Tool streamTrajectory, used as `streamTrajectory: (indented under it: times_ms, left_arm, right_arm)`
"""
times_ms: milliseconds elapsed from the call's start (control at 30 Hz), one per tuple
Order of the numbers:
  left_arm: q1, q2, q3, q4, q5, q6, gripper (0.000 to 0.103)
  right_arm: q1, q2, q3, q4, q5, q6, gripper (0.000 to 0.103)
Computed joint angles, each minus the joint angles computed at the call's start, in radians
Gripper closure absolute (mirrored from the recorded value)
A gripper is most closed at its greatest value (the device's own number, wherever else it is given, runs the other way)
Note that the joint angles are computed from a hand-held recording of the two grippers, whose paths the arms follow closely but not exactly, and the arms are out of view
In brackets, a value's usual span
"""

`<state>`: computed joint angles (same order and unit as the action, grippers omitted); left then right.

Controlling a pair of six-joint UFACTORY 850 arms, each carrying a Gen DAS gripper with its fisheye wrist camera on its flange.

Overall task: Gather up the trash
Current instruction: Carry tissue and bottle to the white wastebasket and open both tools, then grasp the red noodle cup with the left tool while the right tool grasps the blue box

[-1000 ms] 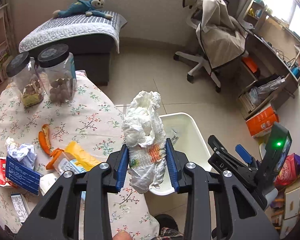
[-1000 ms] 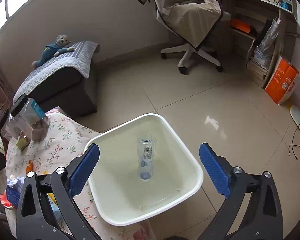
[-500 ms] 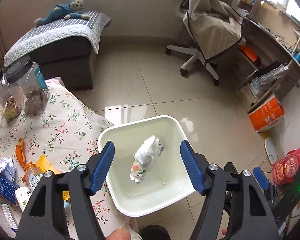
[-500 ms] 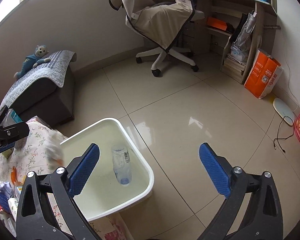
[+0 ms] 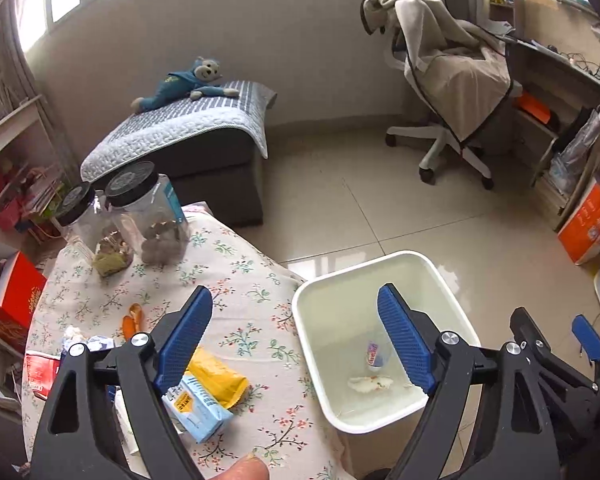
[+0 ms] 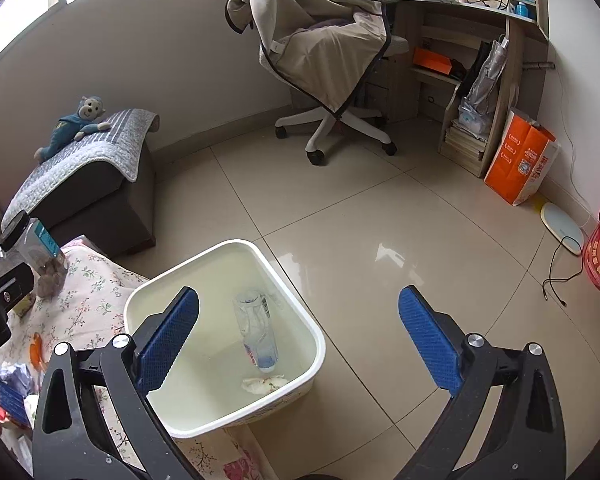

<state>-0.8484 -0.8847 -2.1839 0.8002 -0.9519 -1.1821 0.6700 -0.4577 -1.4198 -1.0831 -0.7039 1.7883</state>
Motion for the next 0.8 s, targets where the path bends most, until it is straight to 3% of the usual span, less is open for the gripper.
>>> streamTrajectory:
  times_ms: [433, 800]
  left_arm:
    - [0.031, 0.262, 0.399, 0.112, 0.017, -0.241, 0.017]
    - [0.103, 0.438, 0.661, 0.092, 0.049, -0.366, 0.016]
  right_arm:
    - [0.116, -0.088, -0.184, -0.022, -0.085, -0.088, 0.007]
    - [0.198, -0.232, -0.422, 0.043, -0.134, -0.282, 0.007]
